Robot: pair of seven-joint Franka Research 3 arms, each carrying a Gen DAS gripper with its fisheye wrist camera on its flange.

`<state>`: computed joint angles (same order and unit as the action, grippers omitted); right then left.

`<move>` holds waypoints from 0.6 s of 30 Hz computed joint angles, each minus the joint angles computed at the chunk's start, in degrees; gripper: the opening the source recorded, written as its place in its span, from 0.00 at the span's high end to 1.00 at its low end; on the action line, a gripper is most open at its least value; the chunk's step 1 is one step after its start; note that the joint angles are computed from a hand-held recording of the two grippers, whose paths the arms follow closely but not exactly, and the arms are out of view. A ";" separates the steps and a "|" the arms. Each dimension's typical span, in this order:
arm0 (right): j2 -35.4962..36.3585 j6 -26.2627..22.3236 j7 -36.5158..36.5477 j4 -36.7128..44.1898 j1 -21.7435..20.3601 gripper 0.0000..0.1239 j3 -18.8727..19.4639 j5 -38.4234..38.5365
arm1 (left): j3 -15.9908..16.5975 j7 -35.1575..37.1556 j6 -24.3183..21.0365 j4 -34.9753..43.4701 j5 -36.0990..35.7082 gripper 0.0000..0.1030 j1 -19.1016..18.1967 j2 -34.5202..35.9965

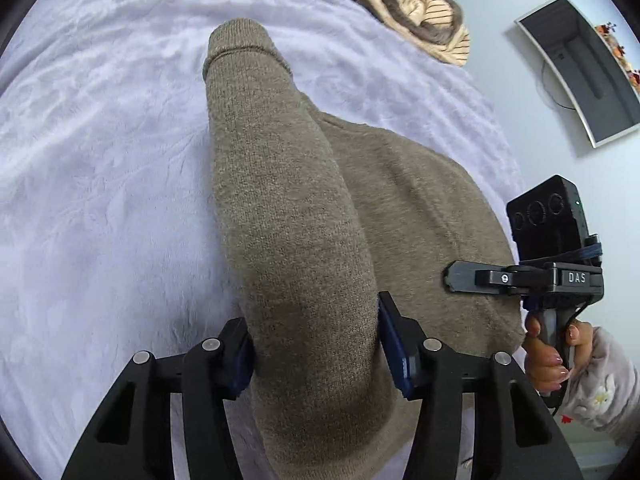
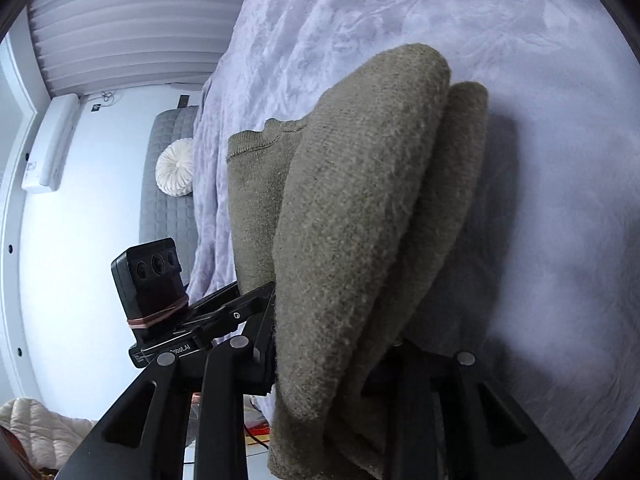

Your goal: Fold small clothes

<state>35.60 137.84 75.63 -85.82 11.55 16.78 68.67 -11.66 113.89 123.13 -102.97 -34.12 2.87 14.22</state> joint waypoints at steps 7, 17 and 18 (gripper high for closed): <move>-4.19 -0.41 -1.06 -3.03 0.99 0.74 1.56 4.84 | 2.95 1.52 -5.57 -6.31 -2.65 0.47 1.49 -9.15; 1.93 -4.56 17.24 2.91 11.16 0.71 -4.49 -13.27 | 6.34 -8.44 -0.33 -20.40 10.68 0.46 -0.23 -14.91; 2.52 -6.06 21.97 4.29 12.29 0.65 -5.96 -18.07 | 6.99 -8.05 -0.24 -21.34 7.98 0.46 0.14 -15.51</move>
<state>38.12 131.78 97.60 -81.53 23.84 10.82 50.60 -4.68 105.84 122.90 -124.30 -26.13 3.00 -1.28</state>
